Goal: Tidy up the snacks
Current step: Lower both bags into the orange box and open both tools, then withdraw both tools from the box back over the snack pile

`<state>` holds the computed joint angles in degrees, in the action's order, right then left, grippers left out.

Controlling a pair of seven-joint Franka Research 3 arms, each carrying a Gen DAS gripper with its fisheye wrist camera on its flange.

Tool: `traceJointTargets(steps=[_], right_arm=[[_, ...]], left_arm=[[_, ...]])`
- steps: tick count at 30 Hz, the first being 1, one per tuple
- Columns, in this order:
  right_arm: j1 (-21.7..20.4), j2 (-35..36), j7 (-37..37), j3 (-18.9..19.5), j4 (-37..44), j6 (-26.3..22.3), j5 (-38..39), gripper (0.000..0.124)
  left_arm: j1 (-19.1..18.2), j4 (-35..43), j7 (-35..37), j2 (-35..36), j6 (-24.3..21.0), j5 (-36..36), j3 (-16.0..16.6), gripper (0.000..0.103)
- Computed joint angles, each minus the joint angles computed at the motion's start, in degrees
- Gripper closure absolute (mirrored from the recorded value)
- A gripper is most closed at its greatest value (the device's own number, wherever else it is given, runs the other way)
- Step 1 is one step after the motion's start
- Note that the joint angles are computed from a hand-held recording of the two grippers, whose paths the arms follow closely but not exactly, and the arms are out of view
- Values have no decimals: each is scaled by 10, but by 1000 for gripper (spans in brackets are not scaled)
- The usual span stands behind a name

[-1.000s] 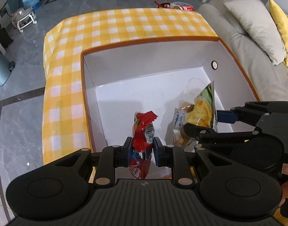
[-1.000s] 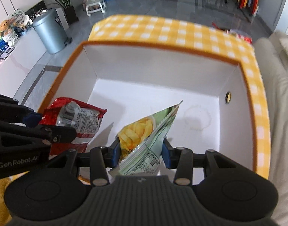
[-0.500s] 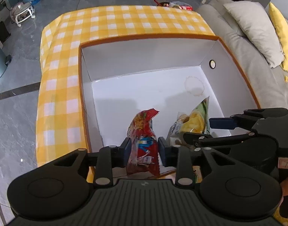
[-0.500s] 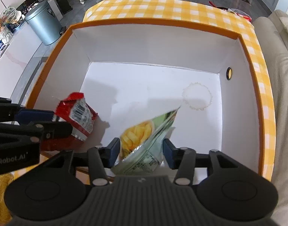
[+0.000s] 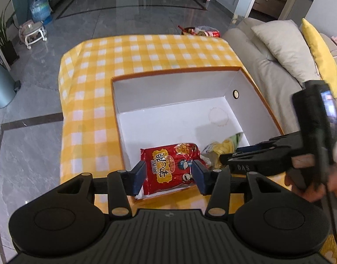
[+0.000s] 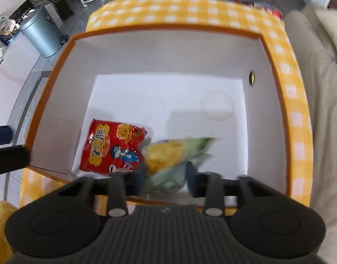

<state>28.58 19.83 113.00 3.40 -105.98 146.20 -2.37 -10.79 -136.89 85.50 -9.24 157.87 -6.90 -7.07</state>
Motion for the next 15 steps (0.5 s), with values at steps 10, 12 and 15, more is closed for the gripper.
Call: traceJointTargets(steps=[10, 12, 15], right_arm=[[0, 36, -55, 13, 50, -20, 42, 93], [15, 25, -51, -2, 43, -24, 4, 91], [21, -14, -59, -10, 17, -28, -43, 84]], left_arm=[[15, -29, -5, -53, -11, 52, 12, 46], [16, -38, -2, -63, -9, 58, 15, 46], [14, -51, 8, -75, -4, 64, 20, 46]])
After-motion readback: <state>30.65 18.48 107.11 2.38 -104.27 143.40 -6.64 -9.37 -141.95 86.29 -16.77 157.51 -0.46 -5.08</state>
